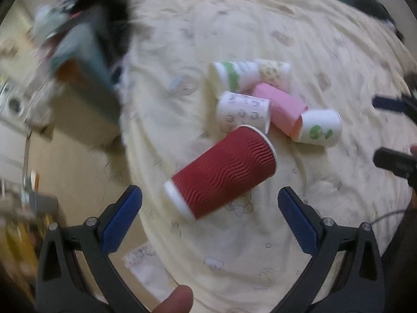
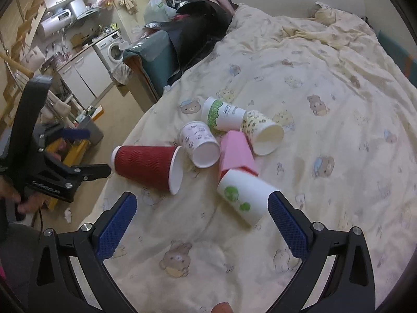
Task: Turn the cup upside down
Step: 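Grasp the red wavy cup lying on its side with the left tool, then lift the red cup with the left tool toward the right tool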
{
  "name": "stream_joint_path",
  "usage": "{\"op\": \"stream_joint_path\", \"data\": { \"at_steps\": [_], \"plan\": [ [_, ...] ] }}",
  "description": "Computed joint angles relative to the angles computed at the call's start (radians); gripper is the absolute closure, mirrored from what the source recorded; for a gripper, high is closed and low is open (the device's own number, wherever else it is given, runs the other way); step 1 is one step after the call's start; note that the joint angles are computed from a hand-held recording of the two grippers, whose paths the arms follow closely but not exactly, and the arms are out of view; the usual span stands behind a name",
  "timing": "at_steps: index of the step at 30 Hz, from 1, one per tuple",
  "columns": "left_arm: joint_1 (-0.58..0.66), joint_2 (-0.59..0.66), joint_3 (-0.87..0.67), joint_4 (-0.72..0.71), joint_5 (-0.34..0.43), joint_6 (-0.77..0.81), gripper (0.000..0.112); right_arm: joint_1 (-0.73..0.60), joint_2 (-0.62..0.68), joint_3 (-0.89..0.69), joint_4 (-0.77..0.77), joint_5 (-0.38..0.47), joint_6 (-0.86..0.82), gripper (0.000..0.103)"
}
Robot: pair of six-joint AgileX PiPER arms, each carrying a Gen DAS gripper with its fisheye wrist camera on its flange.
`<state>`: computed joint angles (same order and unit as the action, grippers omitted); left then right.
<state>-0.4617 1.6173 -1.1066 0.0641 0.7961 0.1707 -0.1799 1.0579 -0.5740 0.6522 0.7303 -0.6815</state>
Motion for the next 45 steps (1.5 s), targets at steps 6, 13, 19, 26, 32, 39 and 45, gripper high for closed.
{"op": "stream_joint_path", "data": {
  "at_steps": [6,13,19,26,32,39,45],
  "plan": [
    [-0.084,0.174,-0.132,0.064,0.101,0.176,0.009,0.045,0.100,-0.033,-0.015,-0.030,0.014,0.000],
    [-0.130,0.351,-0.237,0.179,0.161,0.243,0.010,0.097,0.180,-0.054,-0.044,-0.032,-0.032,0.000],
    [-0.136,0.405,-0.241,0.195,0.136,0.239,0.020,0.076,0.189,-0.042,-0.006,-0.049,-0.058,0.000],
    [-0.148,0.391,-0.192,0.216,0.116,0.238,0.032,0.070,0.184,-0.012,-0.035,-0.064,-0.022,0.000],
    [-0.163,0.325,-0.114,0.228,0.074,0.196,0.035,0.051,0.154,-0.009,-0.053,-0.042,0.013,0.000],
    [-0.129,0.217,-0.105,0.066,0.148,0.154,0.034,-0.017,0.063,0.011,-0.071,0.047,0.016,0.000],
    [-0.108,0.091,-0.032,-0.080,0.158,0.028,0.034,-0.162,-0.096,0.048,-0.050,0.196,-0.037,0.000]
  ]
}}
